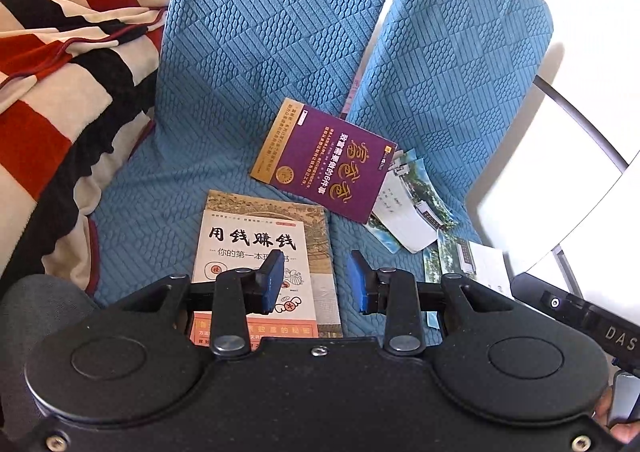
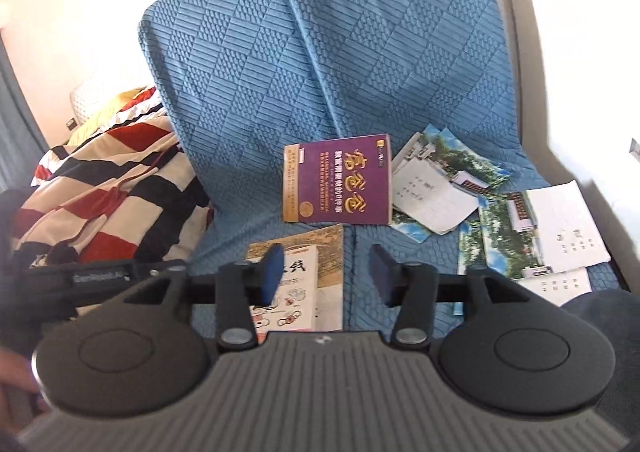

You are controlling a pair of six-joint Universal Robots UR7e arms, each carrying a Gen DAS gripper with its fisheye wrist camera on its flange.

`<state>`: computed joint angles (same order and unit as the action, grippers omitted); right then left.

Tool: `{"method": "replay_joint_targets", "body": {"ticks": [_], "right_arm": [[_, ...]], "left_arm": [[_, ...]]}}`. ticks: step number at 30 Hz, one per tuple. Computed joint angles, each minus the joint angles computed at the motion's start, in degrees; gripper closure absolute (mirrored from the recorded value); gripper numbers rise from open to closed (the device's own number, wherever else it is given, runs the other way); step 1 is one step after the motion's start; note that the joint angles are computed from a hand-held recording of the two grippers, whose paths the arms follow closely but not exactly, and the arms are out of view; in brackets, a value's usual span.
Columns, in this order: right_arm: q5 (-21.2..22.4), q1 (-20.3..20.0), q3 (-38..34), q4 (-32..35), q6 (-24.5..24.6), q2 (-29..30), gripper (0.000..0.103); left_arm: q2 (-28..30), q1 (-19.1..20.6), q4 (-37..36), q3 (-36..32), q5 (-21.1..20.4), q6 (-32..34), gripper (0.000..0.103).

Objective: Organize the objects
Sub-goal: 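Pull the left tool back up from the stacked books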

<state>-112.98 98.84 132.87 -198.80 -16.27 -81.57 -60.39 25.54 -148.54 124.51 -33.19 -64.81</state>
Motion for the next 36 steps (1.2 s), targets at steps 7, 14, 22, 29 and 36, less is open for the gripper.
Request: {"method": "replay_joint_targets", "body": {"ticks": [7,14,22,29,36], "right_arm": [[-3.42,1.44,-0.02,-1.47,-1.7,-0.71,0.047],[-5.09,3.13,-0.08,-0.55,-2.56,-2.39,0.045],[-5.86,3.38,0.42,0.26,-2.29,-3.43,0.044],[-5.27,2.16,1.19,-1.39,-2.92,-4.07,0.002],[-4.55,1.49,1.12,0.48,-4.48,-4.13,0.001]], "left_arm": [[-0.22,-0.9,1.91,-0.9,-0.2,0.08,0.067],[0.35,-1.96,4.0,-2.47,-0.84,-0.36,0.065],[1.09,-2.53,2.79,-3.34,-1.46,0.78,0.057],[2.65,-2.43,0.28,-3.71,0.18,2.65,0.015],[2.77,-2.09,-2.9,-2.82,1.45,2.02,0.001]]}}
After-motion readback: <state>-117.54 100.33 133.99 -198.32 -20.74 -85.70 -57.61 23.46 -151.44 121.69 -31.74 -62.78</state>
